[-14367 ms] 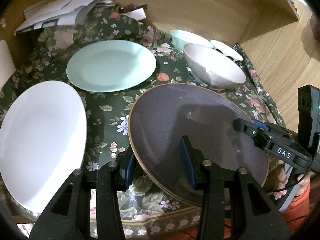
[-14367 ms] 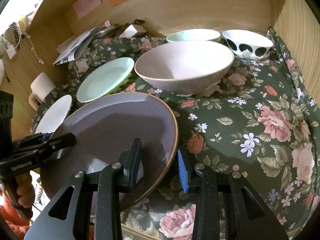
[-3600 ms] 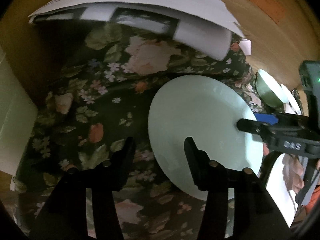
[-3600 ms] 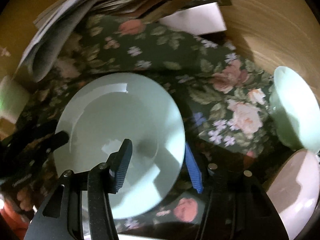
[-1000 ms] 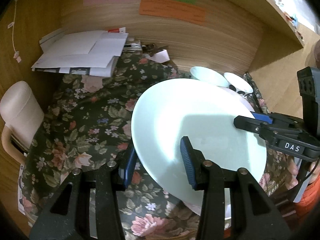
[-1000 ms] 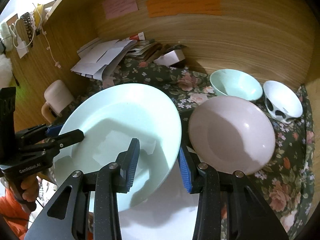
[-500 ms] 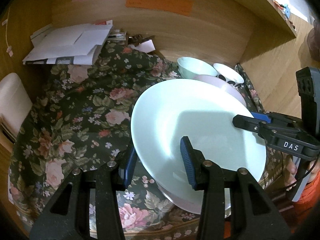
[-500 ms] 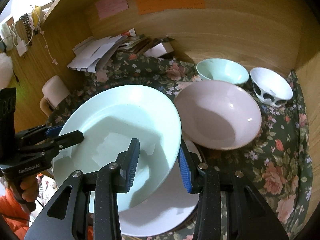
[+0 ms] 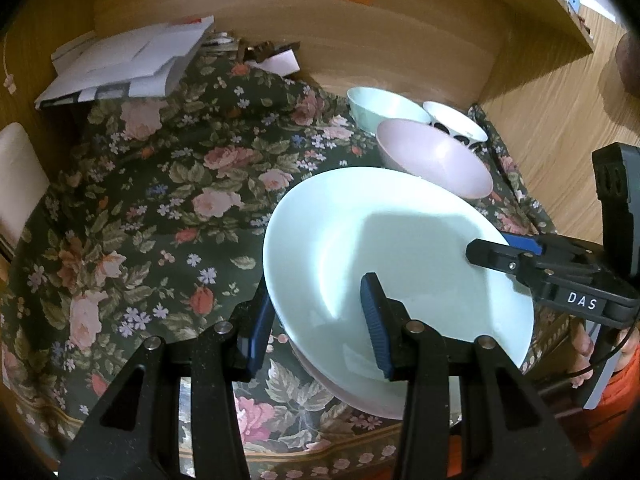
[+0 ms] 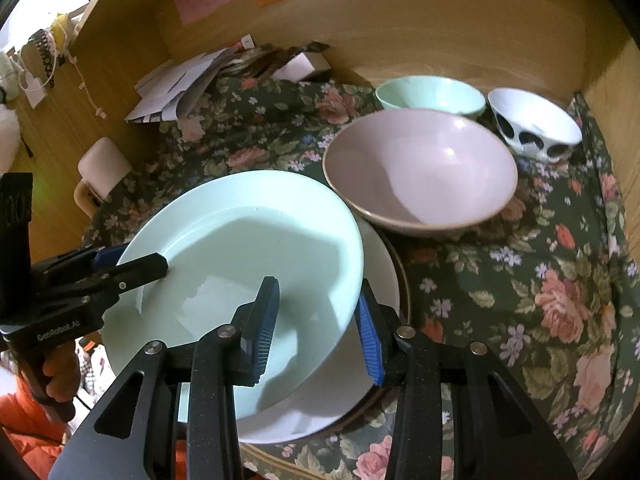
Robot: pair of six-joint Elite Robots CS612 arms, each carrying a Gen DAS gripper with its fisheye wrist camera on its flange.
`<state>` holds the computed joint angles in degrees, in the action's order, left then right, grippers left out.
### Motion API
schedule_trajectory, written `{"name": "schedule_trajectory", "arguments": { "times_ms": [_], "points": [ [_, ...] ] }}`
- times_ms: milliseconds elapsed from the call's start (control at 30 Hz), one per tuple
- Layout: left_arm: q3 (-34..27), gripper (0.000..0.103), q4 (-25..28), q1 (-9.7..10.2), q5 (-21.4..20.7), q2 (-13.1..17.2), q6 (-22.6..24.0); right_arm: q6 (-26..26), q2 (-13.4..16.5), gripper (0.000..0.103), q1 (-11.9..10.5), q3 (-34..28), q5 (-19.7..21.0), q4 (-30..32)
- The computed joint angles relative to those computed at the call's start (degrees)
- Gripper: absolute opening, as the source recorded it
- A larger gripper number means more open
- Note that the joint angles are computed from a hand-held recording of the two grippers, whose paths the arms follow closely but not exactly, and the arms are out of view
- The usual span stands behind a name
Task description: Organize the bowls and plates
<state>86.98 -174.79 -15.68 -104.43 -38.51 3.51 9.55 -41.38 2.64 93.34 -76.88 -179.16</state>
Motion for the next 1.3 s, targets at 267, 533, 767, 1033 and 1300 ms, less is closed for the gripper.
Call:
{"name": "schedule_trajectory", "arguments": {
  "times_ms": [267,533,767,1033,1300],
  "points": [
    [-0.99,0.043,2.29,-0.21,0.02,0.8,0.03,0.77,0.32,0.035,-0.45,0.36,0.96,0.18],
    [-1.04,0.043,1.44,-0.65,1.67,0.97,0.61,1.43,0.78,0.035,-0.69,0.04,2.09,0.98],
    [-1.58,0.043,1.83,-0.72,2.6,1.28,0.35,1.44,0.99,0.035,-0.8,-0.15,3.13,1.11],
    [-1.8,0.043,1.99,-0.72,2.9,1.44,0.57,2.25,1.07,0.035,-0.91,-0.22,3.83,1.1],
    [-2.01,0.042,2.38,-0.95,3.56,1.78,1.01,1.68,0.59,0.036,-0.89,0.35,2.89,0.76]
  ]
}}
